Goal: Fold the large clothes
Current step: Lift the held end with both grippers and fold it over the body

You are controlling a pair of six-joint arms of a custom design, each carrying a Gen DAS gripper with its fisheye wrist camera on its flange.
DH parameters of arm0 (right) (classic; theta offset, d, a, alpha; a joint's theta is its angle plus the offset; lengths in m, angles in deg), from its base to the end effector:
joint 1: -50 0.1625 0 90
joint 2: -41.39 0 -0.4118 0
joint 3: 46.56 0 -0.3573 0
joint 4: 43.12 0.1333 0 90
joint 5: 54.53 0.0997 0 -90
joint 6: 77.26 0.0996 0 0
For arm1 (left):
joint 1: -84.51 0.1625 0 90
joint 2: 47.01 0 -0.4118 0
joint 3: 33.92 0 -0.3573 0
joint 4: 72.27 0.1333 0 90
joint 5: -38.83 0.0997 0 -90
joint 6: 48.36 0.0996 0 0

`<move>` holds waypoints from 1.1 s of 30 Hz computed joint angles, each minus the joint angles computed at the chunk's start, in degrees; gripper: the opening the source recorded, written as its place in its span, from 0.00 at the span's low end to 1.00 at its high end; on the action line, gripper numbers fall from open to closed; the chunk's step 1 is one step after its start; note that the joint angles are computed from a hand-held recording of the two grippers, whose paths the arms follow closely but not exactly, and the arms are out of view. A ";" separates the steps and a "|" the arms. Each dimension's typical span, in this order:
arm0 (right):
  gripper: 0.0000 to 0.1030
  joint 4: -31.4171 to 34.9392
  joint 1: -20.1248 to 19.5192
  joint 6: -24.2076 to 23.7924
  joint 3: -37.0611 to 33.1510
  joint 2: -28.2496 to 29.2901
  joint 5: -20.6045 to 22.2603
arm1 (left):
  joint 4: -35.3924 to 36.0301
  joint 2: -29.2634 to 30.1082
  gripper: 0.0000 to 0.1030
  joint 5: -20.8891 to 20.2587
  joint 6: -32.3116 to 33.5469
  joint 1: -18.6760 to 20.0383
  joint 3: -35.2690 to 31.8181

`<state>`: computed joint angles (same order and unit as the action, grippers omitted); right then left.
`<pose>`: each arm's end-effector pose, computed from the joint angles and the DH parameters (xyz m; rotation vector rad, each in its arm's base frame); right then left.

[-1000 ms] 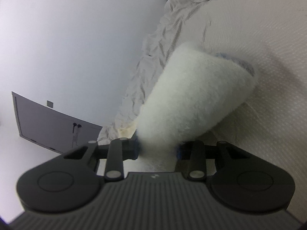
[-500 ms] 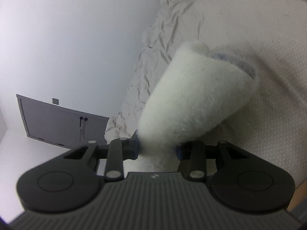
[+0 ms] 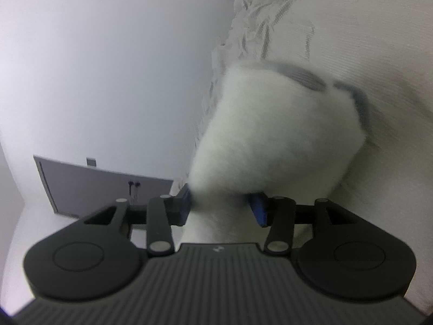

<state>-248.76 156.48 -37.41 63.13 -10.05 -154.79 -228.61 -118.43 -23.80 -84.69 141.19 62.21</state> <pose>0.2756 -0.5243 0.2118 0.6268 2.4241 -1.3128 -0.1739 -0.5906 0.4036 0.3356 -2.8173 1.2745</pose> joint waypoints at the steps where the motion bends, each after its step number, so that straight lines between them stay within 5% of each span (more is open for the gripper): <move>1: 0.49 0.11 -0.20 -0.14 -1.22 0.75 0.03 | -0.19 1.51 0.36 -0.12 0.79 0.53 -1.59; 20: 0.44 6.26 -9.56 -5.89 -17.33 12.04 4.51 | -5.65 22.47 0.39 -9.95 18.13 11.52 -21.47; 28: 0.45 8.45 -9.14 -13.58 -19.54 13.22 3.73 | -5.13 24.48 0.41 -13.69 20.79 13.36 -24.31; 33: 0.48 8.65 -7.46 -20.11 -18.55 12.66 1.65 | -3.88 22.63 0.55 -15.85 21.19 13.50 -23.23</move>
